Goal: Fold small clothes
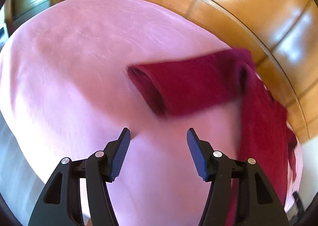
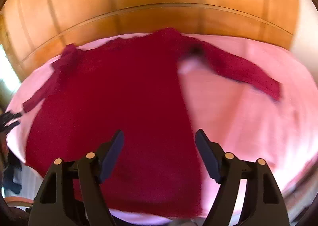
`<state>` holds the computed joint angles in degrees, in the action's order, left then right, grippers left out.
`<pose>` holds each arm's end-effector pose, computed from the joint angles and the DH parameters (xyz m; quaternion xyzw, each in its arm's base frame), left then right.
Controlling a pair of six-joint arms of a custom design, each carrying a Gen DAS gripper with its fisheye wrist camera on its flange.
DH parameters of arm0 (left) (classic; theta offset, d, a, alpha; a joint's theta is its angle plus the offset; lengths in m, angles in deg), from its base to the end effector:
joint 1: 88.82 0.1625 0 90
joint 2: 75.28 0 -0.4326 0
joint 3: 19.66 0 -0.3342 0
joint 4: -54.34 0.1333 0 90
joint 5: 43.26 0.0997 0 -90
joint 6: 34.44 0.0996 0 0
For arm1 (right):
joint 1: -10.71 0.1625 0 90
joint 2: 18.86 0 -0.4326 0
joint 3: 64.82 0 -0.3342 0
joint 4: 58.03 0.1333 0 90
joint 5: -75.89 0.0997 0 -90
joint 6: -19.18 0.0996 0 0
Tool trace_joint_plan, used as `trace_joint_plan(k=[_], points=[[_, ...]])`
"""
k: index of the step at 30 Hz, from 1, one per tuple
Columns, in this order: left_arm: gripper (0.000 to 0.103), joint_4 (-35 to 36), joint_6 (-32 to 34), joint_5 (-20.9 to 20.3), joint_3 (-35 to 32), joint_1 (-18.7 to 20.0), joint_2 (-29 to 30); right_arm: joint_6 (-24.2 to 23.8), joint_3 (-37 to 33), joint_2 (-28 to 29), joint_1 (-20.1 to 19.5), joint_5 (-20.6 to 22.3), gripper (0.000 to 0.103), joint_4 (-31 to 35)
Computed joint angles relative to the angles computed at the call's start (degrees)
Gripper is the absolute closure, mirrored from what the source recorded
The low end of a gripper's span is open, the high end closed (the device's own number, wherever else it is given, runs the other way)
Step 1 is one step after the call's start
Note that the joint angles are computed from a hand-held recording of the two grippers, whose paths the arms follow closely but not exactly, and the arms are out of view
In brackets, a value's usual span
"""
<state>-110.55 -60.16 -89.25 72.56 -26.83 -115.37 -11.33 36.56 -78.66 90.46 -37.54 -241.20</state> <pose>-0.1292 -0.6740 0.1498 -0.0558 0.9102 -0.3292 0.2450 -0.0148 -0.6082 0.3359 0.0681 -0.8834 0.3358 0.3198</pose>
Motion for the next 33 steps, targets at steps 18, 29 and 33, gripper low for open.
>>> trace_joint_plan(k=[18, 29, 33], points=[[0.098, 5.9, 14.4, 15.4, -20.5, 3.1, 4.2, -3.7, -7.9, 14.8, 2.2, 0.5, 0.002, -1.4], [0.074, 23.7, 9.6, 20.4, -36.1, 6.6, 9.3, -5.0, -7.9, 14.5, 2.0, 0.5, 0.002, -1.9], [0.051, 13.9, 9.6, 19.9, -26.7, 4.6, 6.4, -5.2, -8.2, 15.0, 2.0, 0.6, 0.002, -2.7]])
